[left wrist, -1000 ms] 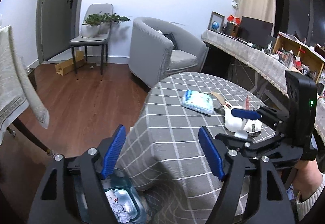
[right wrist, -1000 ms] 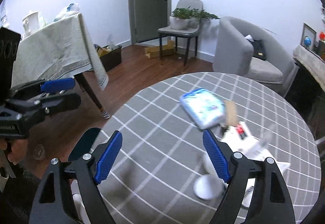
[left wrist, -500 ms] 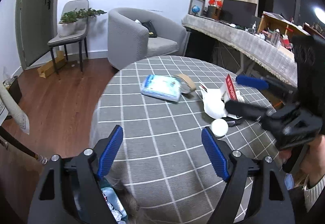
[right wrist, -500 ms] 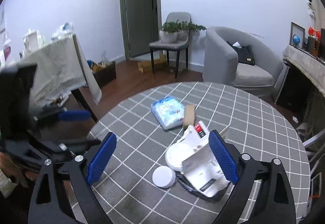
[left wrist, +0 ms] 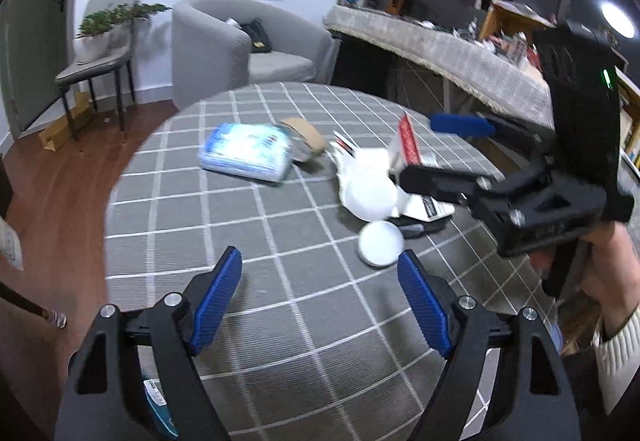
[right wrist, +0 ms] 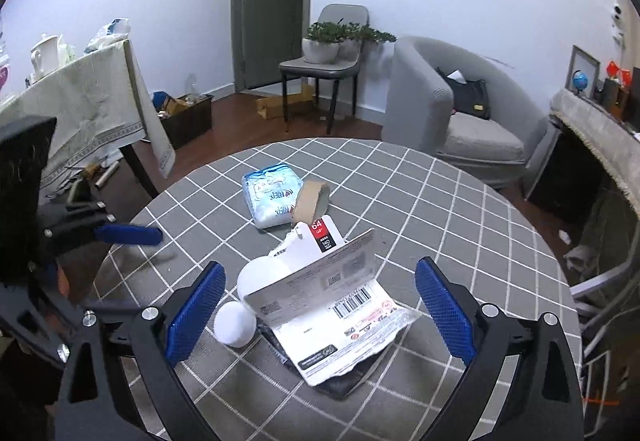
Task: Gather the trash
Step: 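Grasp the white SanDisk card package with the right tool while the left tool grasps the white round lid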
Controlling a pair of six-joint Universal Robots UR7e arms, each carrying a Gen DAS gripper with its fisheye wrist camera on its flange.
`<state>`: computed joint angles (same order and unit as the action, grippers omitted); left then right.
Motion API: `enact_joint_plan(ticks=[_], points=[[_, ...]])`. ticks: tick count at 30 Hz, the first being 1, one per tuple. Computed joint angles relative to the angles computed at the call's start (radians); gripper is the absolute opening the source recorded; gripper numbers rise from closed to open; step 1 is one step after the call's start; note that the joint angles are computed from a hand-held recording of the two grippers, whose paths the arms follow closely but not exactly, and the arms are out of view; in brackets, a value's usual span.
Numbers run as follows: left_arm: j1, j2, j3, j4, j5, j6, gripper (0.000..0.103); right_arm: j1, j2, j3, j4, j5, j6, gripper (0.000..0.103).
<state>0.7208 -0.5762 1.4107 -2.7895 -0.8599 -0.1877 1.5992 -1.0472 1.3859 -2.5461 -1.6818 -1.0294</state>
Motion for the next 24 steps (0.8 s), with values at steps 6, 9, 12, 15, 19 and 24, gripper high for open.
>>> enact_joint_plan(ticks=[6, 9, 12, 15, 19, 24], points=[[0.014, 0.045, -0.067, 0.055, -0.062, 0.042, 0.082, 0.000, 0.032, -0.058, 0.084, 0.014, -0.034, 0.097], [0.022, 0.061, -0.093, 0.065, -0.089, 0.050, 0.081, 0.000, 0.046, -0.072, 0.098, 0.007, -0.043, 0.097], [0.028, 0.069, -0.112, 0.085, -0.108, 0.059, 0.074, 0.002, 0.063, -0.094, 0.114, -0.004, -0.043, 0.097], [0.033, 0.069, -0.118, 0.083, -0.127, 0.067, 0.072, 0.003, 0.076, -0.114, 0.138, -0.001, -0.037, 0.092], [0.036, 0.073, -0.130, 0.091, -0.129, 0.066, 0.071, 0.010, 0.096, -0.141, 0.162, -0.027, -0.026, 0.069], [0.038, 0.071, -0.132, 0.091, -0.132, 0.067, 0.071, 0.018, 0.102, -0.150, 0.156, -0.041, -0.013, 0.062]])
